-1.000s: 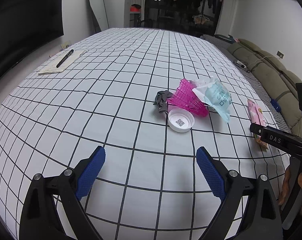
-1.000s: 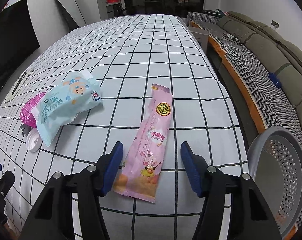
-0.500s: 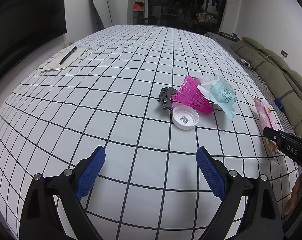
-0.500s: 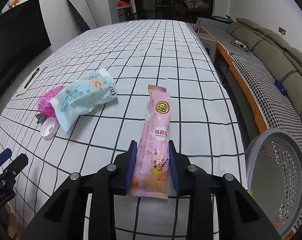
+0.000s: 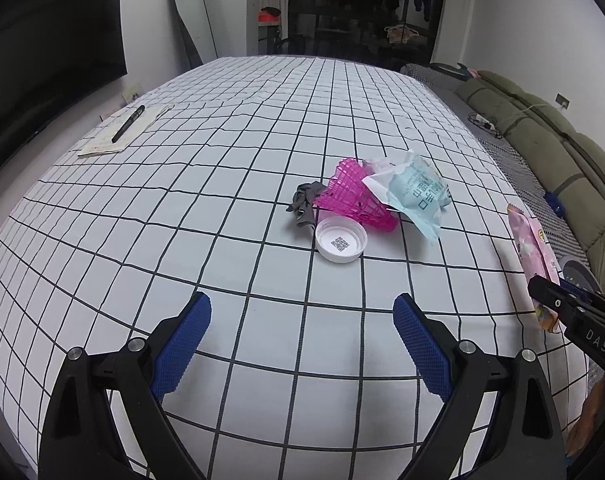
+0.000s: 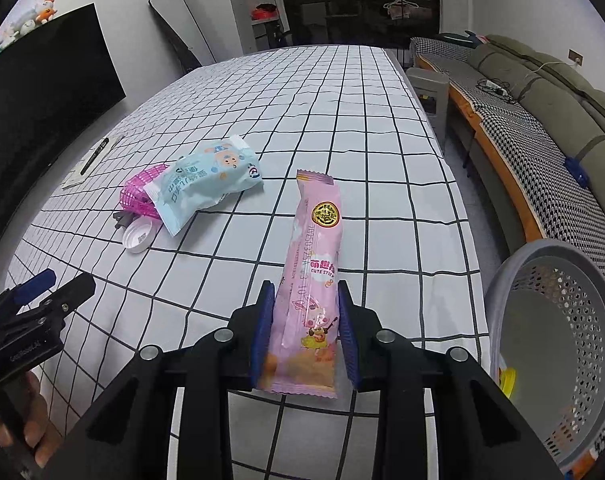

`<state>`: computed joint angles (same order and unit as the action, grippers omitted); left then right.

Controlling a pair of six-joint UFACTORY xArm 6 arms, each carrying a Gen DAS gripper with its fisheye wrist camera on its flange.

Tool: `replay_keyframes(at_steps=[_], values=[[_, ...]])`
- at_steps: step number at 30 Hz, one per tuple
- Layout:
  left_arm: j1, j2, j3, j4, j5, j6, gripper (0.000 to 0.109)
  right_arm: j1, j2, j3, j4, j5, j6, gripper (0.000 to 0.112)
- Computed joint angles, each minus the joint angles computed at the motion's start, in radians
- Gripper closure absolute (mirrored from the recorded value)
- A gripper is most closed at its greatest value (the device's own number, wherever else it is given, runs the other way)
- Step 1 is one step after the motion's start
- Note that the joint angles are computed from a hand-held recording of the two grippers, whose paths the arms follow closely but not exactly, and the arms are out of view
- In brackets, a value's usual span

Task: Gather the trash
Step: 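Lift the pink wrapper with the right tool while the left tool approaches the white lid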

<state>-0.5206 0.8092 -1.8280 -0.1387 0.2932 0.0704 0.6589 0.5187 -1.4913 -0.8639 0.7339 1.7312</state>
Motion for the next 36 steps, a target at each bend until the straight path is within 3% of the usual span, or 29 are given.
replay_keyframes(at_steps=[21, 30, 36], values=[[-0.034, 0.065, -0.122, 0.088, 0.084, -0.075, 0.018, -0.002, -0.062, 0.081, -0.064, -0.055, 0.074, 0.082], [-0.03, 0.134, -0.241, 0.104, 0.175, -0.109, 0.018, -0.016, -0.077, 0.112, -0.098, -0.105, 0.112, 0.082], [-0.025, 0.258, -0.455, 0.103, 0.301, -0.124, 0.018, -0.028, -0.086, 0.135, -0.115, -0.136, 0.141, 0.082]])
